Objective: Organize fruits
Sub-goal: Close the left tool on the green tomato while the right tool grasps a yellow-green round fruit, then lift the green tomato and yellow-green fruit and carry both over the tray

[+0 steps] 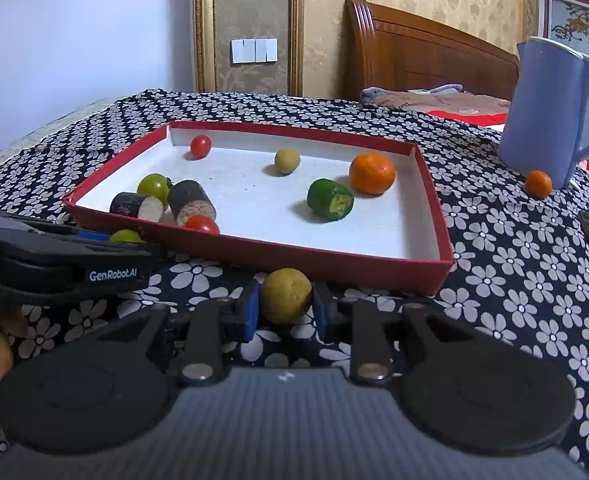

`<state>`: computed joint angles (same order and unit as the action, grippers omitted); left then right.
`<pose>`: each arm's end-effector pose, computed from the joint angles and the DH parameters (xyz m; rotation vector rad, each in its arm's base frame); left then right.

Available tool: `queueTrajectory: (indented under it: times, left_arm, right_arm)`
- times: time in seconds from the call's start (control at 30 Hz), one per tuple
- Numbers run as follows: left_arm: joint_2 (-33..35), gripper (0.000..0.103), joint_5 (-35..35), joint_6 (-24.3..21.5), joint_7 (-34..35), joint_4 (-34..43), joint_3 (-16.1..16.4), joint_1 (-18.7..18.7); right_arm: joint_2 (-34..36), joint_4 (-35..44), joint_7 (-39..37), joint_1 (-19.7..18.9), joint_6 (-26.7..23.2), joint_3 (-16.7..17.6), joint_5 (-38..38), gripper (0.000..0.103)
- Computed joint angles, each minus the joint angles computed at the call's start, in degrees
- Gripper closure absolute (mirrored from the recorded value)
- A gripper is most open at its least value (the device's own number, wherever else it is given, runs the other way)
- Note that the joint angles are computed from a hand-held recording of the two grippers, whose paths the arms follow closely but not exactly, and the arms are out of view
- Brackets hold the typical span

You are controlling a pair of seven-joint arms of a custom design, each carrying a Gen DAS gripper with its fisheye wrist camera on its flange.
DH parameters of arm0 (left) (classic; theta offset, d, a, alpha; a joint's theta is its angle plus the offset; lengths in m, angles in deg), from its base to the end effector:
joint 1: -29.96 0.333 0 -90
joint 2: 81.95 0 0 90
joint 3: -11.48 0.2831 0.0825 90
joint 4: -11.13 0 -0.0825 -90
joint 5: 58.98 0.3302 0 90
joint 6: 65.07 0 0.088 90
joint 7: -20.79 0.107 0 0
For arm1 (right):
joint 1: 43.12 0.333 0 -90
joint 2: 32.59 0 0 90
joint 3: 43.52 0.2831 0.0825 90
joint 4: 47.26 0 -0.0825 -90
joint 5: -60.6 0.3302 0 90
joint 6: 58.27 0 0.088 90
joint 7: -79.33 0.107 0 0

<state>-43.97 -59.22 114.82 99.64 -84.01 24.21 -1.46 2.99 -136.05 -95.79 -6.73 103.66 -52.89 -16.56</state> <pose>0.6285 -0.2458 0.3388 -1.5449 1.9549 -0.8795 0.5582 0.3625 0.3329 -1.6857 1.5620 -0.8492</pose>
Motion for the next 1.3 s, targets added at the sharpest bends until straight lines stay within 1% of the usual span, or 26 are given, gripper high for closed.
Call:
queueTrajectory:
  times: [0.2,0.3,0.37,0.57,0.63,0.73,0.97,1.03,1.13,1.27,1.3]
  left_arm:
    - [-0.89,0.072,0.21,0.16,-0.33,-1.29,0.69,-0.54]
    - [-1.79,0.072,0.34,-0.09,-0.37,-2.19,0.61,-0.47]
    - [-2.48,0.072,0.77,0.26,-0.47,-3.04,1.13,-0.95]
    - [-4.13,0.072,1.07,1.73,-1.03,-4.70,4.38,-3.65]
    - [-4.09,0.072,1.11,2.02,-1.64,-4.63,6.63,-5.41]
    - [-3.61,0.072,1.14,1.90,-2.37,-3.76,9.16,-7.22]
    - [-1.81,0.072,2.33,0.88,-4.33,-0.61,12.81,-9.20]
    - [-1.40,0.072,2.83,0.52,-4.49,0.41,12.39,-8.53]
    - [-0.25,0.072,3.85,-0.25,-5.52,2.38,13.04,-8.52]
    - [1.23,0.072,5.38,-2.17,-6.33,5.80,11.61,-6.64]
    - [1.56,0.072,5.92,-2.45,-6.42,6.66,10.83,-5.82]
  right_arm:
    - [-0.37,0.04,0.43,0.42,0.11,-0.12,-0.90,0.076]
    - [-0.98,-0.12,1.19,0.79,-0.14,-0.18,-2.27,0.076]
    - [-1.31,-0.01,1.50,0.82,-0.41,0.01,-3.08,0.076]
    - [-1.31,1.56,0.64,0.29,-0.72,0.87,-3.91,0.076]
    - [-1.21,2.12,0.62,0.31,-0.63,0.84,-4.06,0.076]
    - [-1.04,2.98,0.55,0.47,-0.66,0.73,-4.35,0.076]
    - [-0.20,5.03,-0.40,0.27,0.02,0.49,-3.51,0.076]
    - [0.02,5.47,-0.74,0.35,0.17,0.24,-3.18,0.076]
    - [0.33,6.14,-1.69,0.36,0.15,-0.02,-2.35,0.076]
    - [1.24,7.66,-3.85,0.03,0.45,-0.25,-0.15,0.076]
    - [1.62,8.22,-4.65,-0.10,0.60,-0.29,0.64,0.076]
